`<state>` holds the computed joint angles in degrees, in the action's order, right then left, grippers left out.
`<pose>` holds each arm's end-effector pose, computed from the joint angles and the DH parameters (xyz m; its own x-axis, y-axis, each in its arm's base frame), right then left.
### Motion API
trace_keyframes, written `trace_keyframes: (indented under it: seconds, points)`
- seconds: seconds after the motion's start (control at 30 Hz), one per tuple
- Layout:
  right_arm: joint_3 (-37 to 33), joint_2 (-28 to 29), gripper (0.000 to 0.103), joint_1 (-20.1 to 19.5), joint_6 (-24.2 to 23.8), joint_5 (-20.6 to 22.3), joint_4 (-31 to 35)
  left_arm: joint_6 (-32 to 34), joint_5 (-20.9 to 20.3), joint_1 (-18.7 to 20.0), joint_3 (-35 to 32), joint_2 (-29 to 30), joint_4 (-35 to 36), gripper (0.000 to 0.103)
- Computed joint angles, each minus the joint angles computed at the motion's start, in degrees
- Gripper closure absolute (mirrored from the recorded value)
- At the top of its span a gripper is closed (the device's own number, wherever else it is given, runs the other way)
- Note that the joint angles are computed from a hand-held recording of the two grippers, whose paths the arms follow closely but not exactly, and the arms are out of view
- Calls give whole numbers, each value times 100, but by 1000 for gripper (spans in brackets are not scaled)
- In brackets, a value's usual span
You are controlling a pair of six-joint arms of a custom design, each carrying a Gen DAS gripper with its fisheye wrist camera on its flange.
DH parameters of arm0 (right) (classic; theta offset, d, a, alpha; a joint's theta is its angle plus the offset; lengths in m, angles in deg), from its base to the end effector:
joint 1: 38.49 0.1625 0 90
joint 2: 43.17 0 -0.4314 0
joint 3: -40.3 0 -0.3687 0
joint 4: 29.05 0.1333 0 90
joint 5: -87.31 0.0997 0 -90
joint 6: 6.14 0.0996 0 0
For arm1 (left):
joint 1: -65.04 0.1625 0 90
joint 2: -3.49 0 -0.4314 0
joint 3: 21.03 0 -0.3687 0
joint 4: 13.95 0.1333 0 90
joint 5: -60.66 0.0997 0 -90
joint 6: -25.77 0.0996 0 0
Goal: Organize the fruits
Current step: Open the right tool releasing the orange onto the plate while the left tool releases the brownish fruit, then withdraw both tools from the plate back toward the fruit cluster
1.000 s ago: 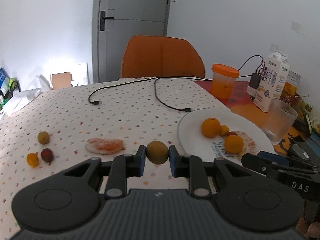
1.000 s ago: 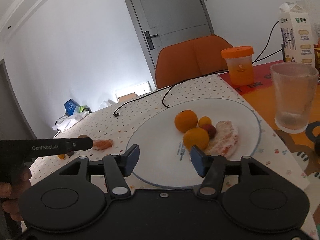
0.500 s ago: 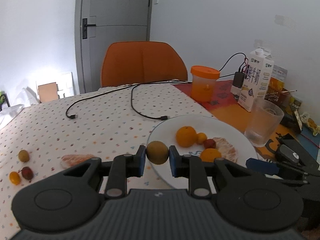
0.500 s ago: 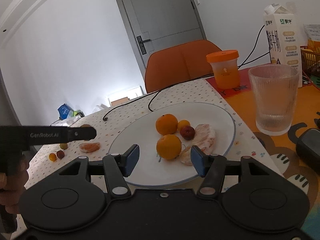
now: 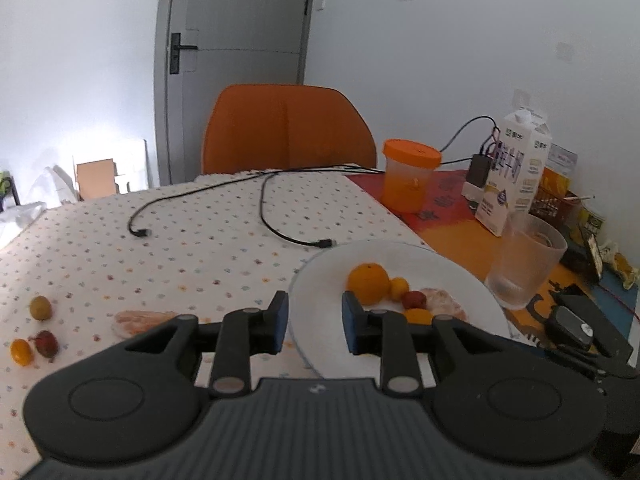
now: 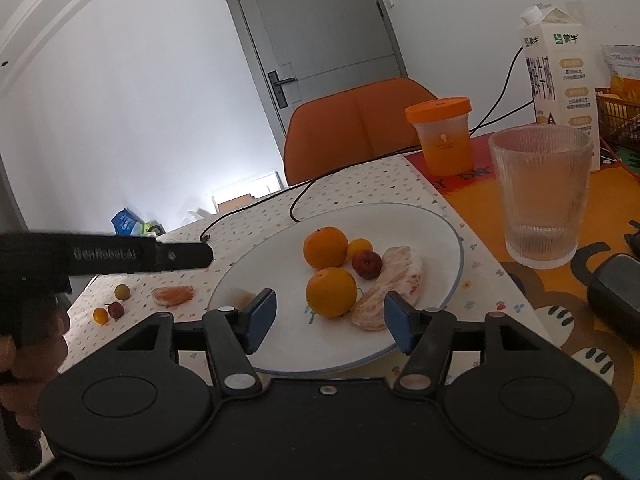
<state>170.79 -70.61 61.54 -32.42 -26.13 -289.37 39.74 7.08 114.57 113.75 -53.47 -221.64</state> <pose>0.1658 -0.3996 0.0588 -0.8376 0.0122 0.5462 -0.4886 0.4304 -0.7590 -0.1398 -0.4603 0.1661 -0.7135 0.3668 -0.5969 0.6908 0.5104 -0.5121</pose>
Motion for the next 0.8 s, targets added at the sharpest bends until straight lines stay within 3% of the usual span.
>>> trace_keyframes:
  seconds: [0.27,0.43,0.57,0.8]
  points:
    - [-50,29,40,39,58,-15,51,-234,281,161,97,-341,239,71]
    - [-133,56,38,121,67,-47,190,-170,405,222,207,-512,72,52]
    - [-212,94,37,209,36,-95,292,-234,444,309,272,-691,159,47]
    - [-349,180,28,349,72,-187,399,-329,447,406,411,-950,218,29]
